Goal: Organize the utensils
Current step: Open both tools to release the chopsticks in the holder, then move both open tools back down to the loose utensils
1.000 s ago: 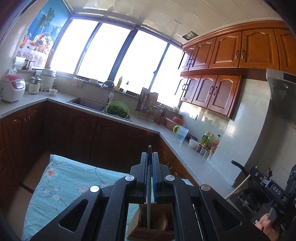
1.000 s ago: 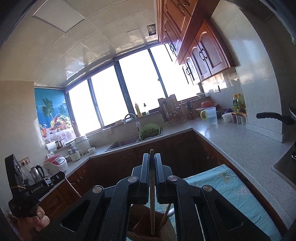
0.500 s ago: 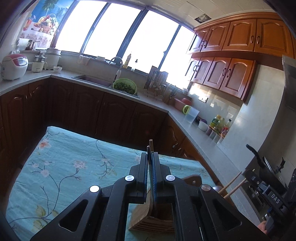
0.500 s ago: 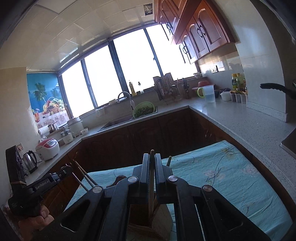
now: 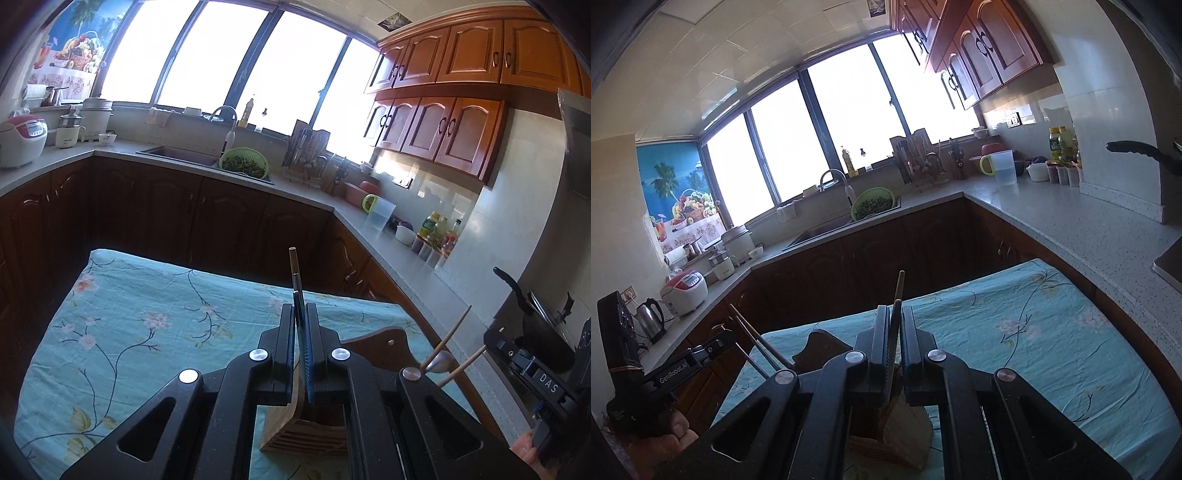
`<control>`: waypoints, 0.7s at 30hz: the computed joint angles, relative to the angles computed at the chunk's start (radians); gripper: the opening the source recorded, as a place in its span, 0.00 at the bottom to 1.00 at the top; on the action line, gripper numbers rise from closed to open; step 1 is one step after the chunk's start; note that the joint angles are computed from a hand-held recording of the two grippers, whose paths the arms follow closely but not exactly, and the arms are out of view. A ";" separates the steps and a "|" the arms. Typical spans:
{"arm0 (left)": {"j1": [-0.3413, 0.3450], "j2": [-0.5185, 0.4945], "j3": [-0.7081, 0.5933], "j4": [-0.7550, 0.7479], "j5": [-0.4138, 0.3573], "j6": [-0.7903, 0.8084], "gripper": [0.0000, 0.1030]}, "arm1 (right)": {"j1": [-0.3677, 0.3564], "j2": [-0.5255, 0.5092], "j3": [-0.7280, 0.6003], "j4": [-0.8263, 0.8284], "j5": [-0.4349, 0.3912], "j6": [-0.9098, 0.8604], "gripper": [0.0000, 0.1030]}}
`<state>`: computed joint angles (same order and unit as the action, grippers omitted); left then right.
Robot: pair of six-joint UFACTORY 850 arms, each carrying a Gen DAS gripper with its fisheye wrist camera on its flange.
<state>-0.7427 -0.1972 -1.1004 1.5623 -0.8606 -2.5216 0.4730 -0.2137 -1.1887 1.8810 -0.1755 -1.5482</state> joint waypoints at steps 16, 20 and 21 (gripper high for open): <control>-0.070 0.059 0.043 -0.052 -0.064 0.007 0.44 | -0.034 0.038 0.042 0.031 -0.076 0.034 0.66; -0.129 0.088 0.078 -0.079 -0.130 -0.005 0.57 | -0.056 0.087 0.097 0.069 -0.132 0.021 0.90; -0.147 0.093 0.088 -0.091 -0.142 -0.012 0.60 | -0.062 0.102 0.115 0.078 -0.144 0.017 0.91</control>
